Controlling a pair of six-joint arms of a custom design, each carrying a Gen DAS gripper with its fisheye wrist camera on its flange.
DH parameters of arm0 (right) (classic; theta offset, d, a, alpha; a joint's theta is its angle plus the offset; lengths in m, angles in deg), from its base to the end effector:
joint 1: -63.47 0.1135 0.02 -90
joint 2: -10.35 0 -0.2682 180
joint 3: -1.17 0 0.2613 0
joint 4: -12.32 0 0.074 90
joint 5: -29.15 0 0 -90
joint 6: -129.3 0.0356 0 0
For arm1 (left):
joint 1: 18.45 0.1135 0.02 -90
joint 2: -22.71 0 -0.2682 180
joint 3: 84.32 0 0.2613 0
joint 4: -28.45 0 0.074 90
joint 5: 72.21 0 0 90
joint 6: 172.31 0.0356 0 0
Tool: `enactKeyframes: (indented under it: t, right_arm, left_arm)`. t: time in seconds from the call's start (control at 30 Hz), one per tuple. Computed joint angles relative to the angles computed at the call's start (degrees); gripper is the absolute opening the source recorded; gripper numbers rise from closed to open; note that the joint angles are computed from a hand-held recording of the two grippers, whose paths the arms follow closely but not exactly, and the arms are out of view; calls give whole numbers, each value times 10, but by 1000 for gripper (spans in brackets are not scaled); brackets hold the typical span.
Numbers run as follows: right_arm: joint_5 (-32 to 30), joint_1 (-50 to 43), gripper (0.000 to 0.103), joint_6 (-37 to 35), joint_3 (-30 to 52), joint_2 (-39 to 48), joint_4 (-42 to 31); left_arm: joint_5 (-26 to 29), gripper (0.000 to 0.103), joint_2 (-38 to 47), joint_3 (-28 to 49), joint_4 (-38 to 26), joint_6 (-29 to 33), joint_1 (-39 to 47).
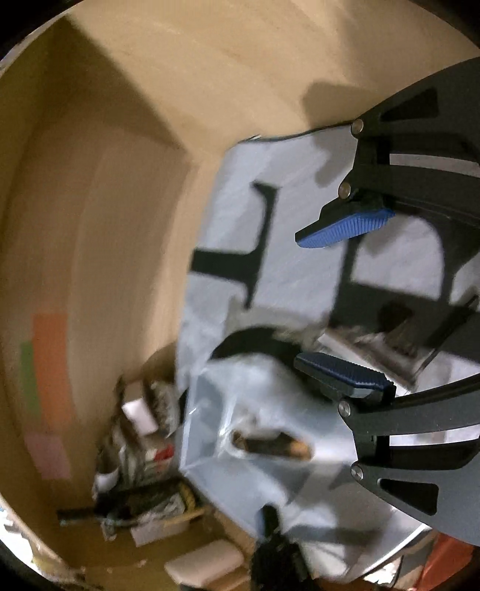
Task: Organize rigid objects
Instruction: 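Move the right gripper back toward the metal tools on the mat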
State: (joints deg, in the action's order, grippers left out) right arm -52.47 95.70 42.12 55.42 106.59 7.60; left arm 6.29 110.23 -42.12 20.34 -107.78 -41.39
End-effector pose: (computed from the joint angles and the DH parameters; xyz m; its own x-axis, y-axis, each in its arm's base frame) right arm 0.2720 0.1653 0.1258 -0.6368 -0.3439 -0.6901 -0.4123 0.9082 -0.0722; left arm 0.2394 -0.0936 0.1082 -0.7849 -0.1254 -0.6068 -0.0720 0.9911 -0.1117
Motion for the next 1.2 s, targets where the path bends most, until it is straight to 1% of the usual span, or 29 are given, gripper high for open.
enactKeyframes:
  t: [0.23,0.53,0.6,0.67,0.7,0.77,0.93,1.2]
  right_arm:
    - [-37,-4,55,37,-31,29,10]
    - [-75,-6,55,61,-12,103,14]
    - [-66,-2,54,63,-23,101,33]
    - [-57,2,37,62,-25,98,34]
    - [-57,1,32,64,-26,95,33]
    - [-62,-3,32,65,-31,89,36]
    - [-46,2,32,69,-37,72,40]
    - [-12,13,32,47,-32,22,41]
  left_arm:
    - [-3,14,1,0,-1,2,-1]
    - [-5,14,3,1,-1,3,-1]
    - [-4,14,3,1,0,4,0]
    - [-5,14,4,2,-1,2,-2]
    - [-5,14,3,1,0,2,-1]
    - [-6,14,4,2,-1,1,-3]
    - [-7,14,3,0,0,-3,-6]
    - [-7,14,3,0,1,-5,-6]
